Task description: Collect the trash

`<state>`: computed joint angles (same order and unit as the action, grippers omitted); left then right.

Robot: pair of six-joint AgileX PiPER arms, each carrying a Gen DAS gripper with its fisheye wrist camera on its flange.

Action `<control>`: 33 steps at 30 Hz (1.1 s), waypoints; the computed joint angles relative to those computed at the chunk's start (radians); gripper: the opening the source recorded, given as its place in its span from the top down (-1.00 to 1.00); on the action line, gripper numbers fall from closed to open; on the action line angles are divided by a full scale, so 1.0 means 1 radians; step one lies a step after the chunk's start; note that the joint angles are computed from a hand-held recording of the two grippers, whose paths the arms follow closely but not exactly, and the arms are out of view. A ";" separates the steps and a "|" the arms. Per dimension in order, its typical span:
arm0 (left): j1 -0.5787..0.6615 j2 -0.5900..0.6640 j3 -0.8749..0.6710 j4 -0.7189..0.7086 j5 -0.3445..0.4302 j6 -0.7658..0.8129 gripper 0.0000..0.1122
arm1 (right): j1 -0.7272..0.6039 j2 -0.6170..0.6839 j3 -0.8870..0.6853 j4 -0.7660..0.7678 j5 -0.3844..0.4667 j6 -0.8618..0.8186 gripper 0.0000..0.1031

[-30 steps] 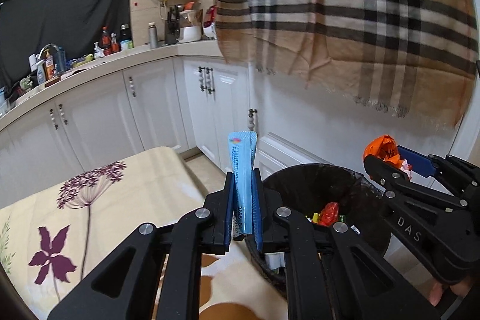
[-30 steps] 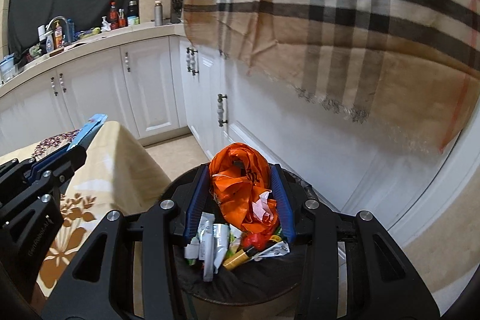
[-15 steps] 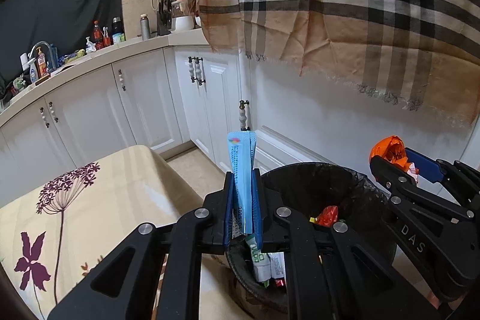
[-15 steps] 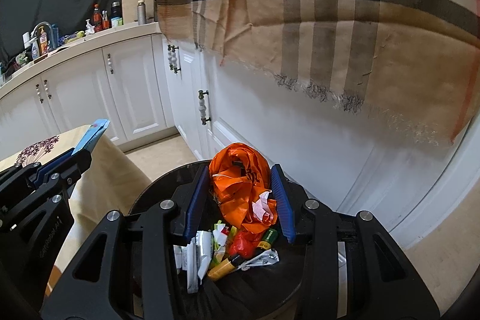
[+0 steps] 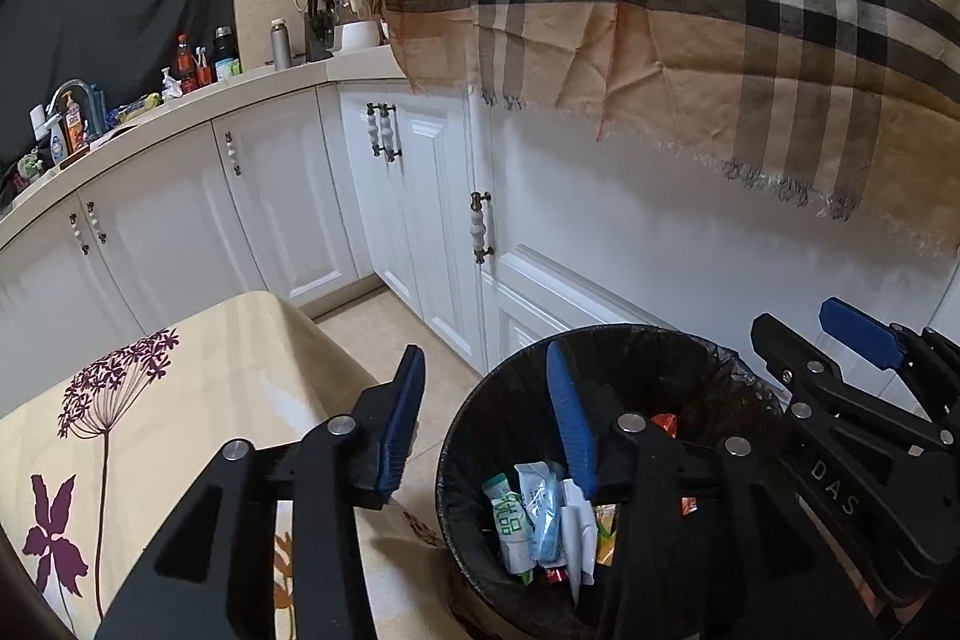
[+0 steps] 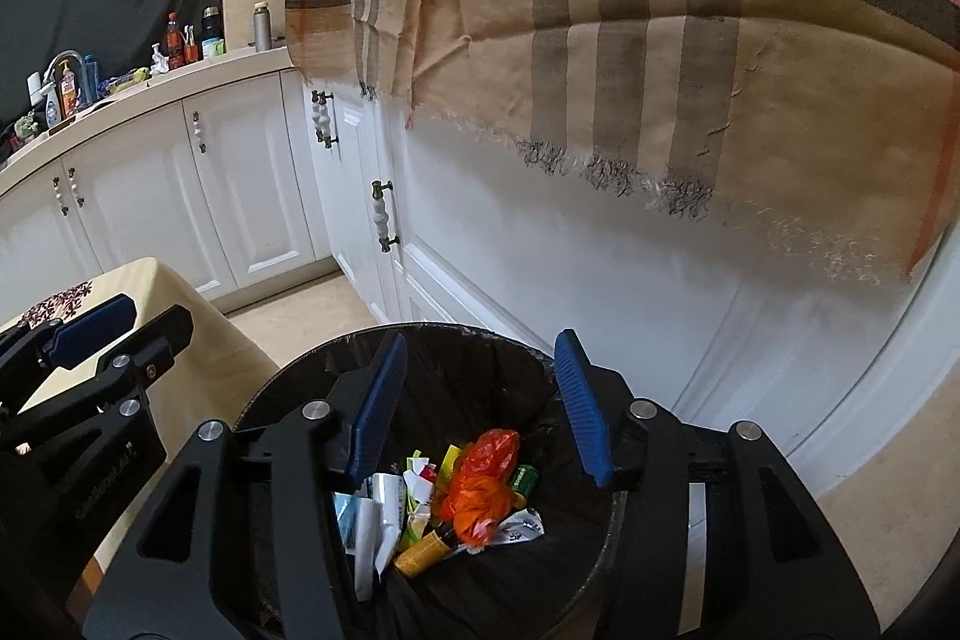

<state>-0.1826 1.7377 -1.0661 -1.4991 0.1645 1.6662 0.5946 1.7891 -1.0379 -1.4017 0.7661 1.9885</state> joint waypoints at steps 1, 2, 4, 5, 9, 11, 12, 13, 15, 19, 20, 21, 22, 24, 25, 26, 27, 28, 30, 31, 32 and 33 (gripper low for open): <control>0.006 -0.009 0.008 -0.025 0.005 0.024 0.14 | 0.006 -0.004 0.001 0.004 0.007 -0.002 0.02; 0.013 -0.019 0.018 -0.060 0.008 0.059 0.13 | 0.012 -0.008 0.002 0.008 0.013 -0.003 0.01; 0.025 -0.039 0.035 -0.090 0.016 0.092 0.11 | 0.028 -0.020 0.004 0.024 0.030 -0.013 -0.03; 0.031 -0.046 0.040 -0.081 0.021 0.084 0.10 | 0.035 -0.024 0.004 0.030 0.036 -0.016 -0.09; 0.079 -0.103 0.091 -0.118 0.058 0.125 0.02 | 0.075 -0.044 0.005 0.056 0.073 -0.029 -0.11; 0.097 -0.131 0.119 -0.177 0.067 0.190 -0.03 | 0.104 -0.053 0.005 0.071 0.096 -0.030 -0.15; 0.111 -0.150 0.137 -0.199 0.074 0.215 -0.04 | 0.117 -0.056 0.006 0.075 0.105 -0.031 -0.17; 0.125 -0.165 0.153 -0.197 0.085 0.217 -0.05 | 0.135 -0.059 0.004 0.084 0.121 -0.037 -0.17; 0.154 -0.195 0.177 -0.165 0.103 0.188 -0.07 | 0.165 -0.063 0.000 0.101 0.142 -0.049 -0.18; 0.222 -0.262 0.233 -0.149 0.146 0.187 -0.14 | 0.232 -0.073 -0.007 0.131 0.195 -0.070 -0.20; 0.239 -0.278 0.247 -0.155 0.155 0.198 -0.17 | 0.254 -0.075 -0.009 0.139 0.212 -0.072 -0.20; 0.259 -0.298 0.264 -0.161 0.165 0.211 -0.20 | 0.265 -0.077 -0.010 0.143 0.221 -0.074 -0.22; 0.278 -0.313 0.275 -0.160 0.176 0.220 -0.21 | 0.287 -0.080 -0.012 0.152 0.240 -0.077 -0.23; 0.320 -0.350 0.303 -0.145 0.202 0.221 -0.22 | 0.326 -0.085 -0.013 0.162 0.272 -0.075 -0.32; 0.334 -0.361 0.309 -0.131 0.212 0.213 -0.24 | 0.341 -0.087 -0.013 0.165 0.285 -0.073 -0.32; 0.360 -0.380 0.321 -0.109 0.233 0.200 -0.25 | 0.359 -0.089 -0.015 0.170 0.299 -0.075 -0.32; 0.375 -0.392 0.331 -0.103 0.246 0.199 -0.28 | 0.375 -0.092 -0.018 0.175 0.311 -0.079 -0.33; 0.393 -0.405 0.341 -0.095 0.259 0.196 -0.29 | 0.390 -0.094 -0.019 0.180 0.321 -0.079 -0.34; 0.440 -0.430 0.357 -0.056 0.295 0.172 -0.30 | 0.424 -0.098 -0.019 0.190 0.347 -0.075 -0.35; 0.459 -0.441 0.366 -0.046 0.311 0.167 -0.30 | 0.439 -0.101 -0.018 0.194 0.358 -0.072 -0.35; 0.477 -0.450 0.372 -0.035 0.323 0.159 -0.30 | 0.456 -0.104 -0.017 0.197 0.369 -0.069 -0.36; 0.502 -0.461 0.379 -0.016 0.343 0.145 -0.30 | 0.470 -0.107 -0.015 0.200 0.379 -0.066 -0.38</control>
